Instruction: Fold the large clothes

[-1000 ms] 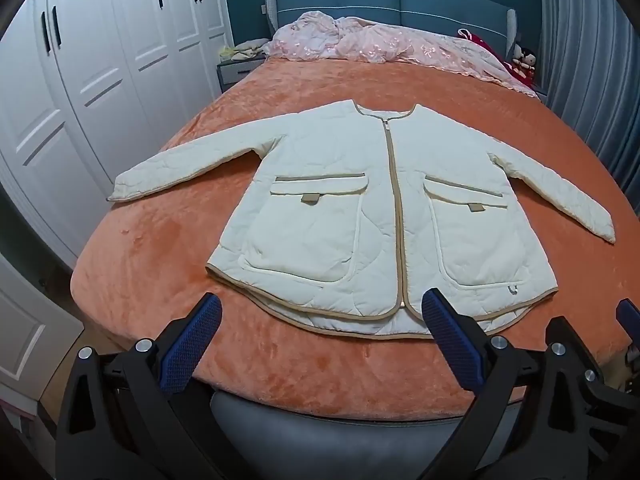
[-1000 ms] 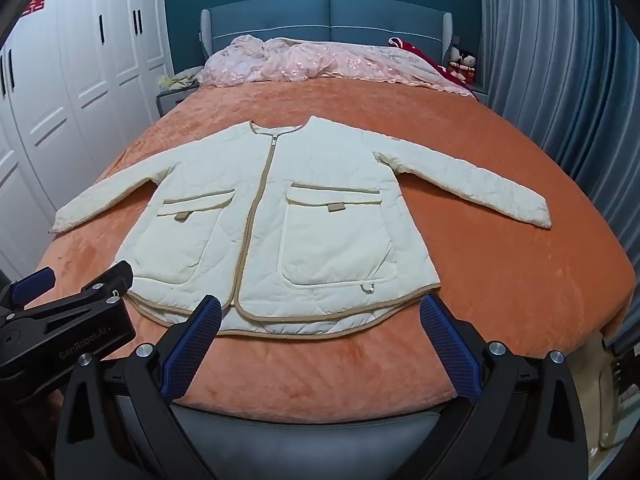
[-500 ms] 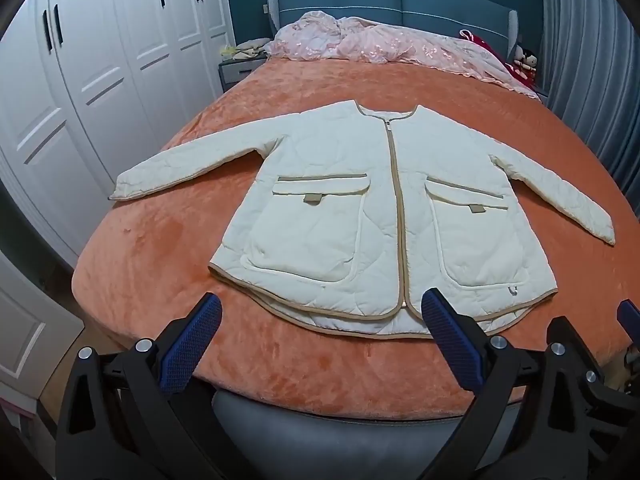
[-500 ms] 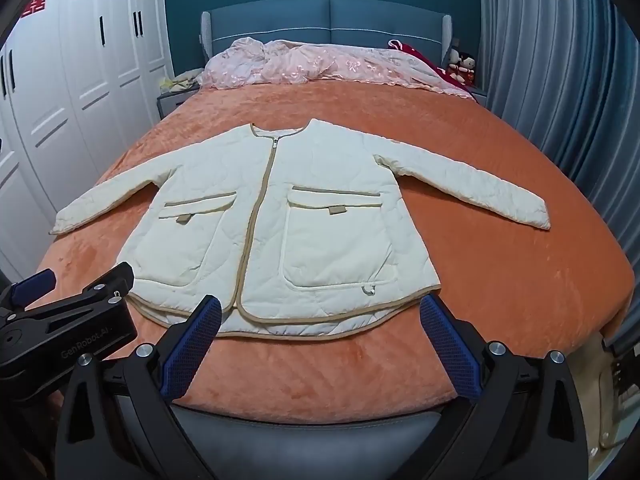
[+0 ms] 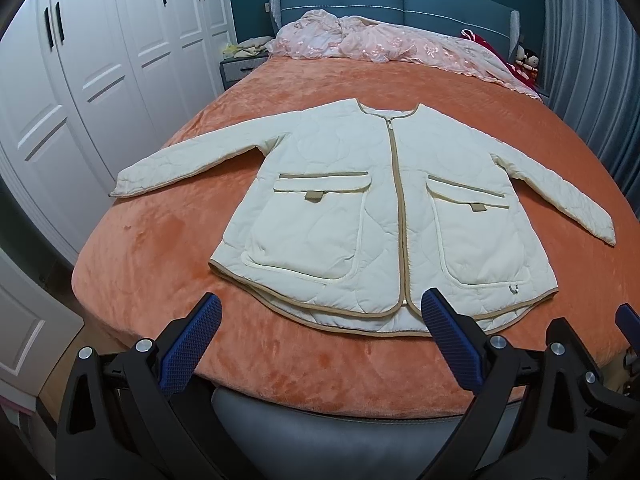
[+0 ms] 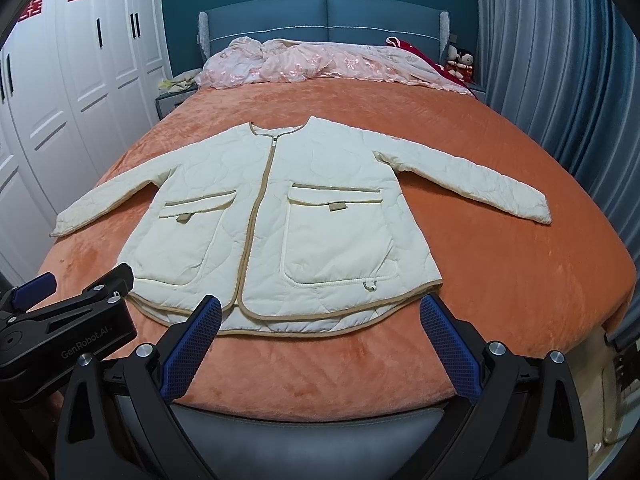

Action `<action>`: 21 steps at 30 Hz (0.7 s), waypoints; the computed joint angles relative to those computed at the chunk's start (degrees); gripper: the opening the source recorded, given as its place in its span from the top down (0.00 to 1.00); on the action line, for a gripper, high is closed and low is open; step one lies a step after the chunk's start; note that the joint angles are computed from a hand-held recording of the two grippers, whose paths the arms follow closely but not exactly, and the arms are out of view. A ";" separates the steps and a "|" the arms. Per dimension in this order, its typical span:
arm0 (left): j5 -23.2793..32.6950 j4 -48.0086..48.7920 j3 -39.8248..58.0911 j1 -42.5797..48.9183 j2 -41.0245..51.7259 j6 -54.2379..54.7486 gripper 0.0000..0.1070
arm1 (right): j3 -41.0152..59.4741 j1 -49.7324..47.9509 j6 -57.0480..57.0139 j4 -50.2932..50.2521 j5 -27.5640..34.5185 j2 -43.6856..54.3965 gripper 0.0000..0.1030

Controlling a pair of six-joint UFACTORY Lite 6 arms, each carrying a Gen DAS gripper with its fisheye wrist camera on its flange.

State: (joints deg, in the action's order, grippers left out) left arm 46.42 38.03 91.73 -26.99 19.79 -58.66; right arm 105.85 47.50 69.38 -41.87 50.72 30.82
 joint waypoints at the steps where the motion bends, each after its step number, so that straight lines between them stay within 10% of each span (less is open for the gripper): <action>1: 0.03 -0.07 -0.07 0.04 -0.15 0.08 0.09 | -0.09 0.02 0.14 -0.07 -0.07 0.02 0.05; 21: -0.38 0.30 0.08 0.03 0.64 -0.26 0.09 | -0.73 0.17 0.58 -0.14 -0.25 -0.15 0.05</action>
